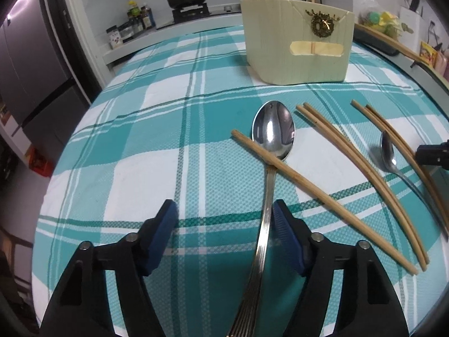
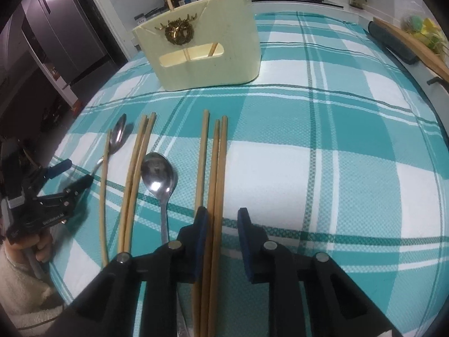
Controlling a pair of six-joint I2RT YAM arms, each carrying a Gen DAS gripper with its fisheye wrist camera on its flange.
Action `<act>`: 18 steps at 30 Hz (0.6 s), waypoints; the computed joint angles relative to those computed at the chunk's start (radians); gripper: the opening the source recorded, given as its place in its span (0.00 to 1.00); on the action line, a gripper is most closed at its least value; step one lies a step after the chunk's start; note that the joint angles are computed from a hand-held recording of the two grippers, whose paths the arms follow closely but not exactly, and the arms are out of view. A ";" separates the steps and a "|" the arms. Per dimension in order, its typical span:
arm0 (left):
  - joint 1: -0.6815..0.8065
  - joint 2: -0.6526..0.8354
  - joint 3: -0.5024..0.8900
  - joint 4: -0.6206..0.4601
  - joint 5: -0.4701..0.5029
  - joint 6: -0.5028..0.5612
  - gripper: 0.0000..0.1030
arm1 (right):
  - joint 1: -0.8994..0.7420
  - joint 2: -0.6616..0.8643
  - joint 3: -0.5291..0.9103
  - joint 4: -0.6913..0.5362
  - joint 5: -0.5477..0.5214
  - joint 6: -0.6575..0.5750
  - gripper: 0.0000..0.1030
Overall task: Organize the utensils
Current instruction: 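Grasp a metal spoon handle with the left tool while the right tool grasps a chopstick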
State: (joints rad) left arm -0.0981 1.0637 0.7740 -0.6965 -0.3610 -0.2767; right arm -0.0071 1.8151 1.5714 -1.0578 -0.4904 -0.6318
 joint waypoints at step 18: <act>0.102 -0.116 -0.047 -0.030 0.008 0.002 0.04 | -0.002 -0.048 -0.050 0.066 0.113 0.095 0.07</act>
State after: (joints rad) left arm 0.0041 0.9478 0.7274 -0.7268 -0.3531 -0.2745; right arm -0.0089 1.7673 1.5209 -0.9914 -0.3773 -0.5370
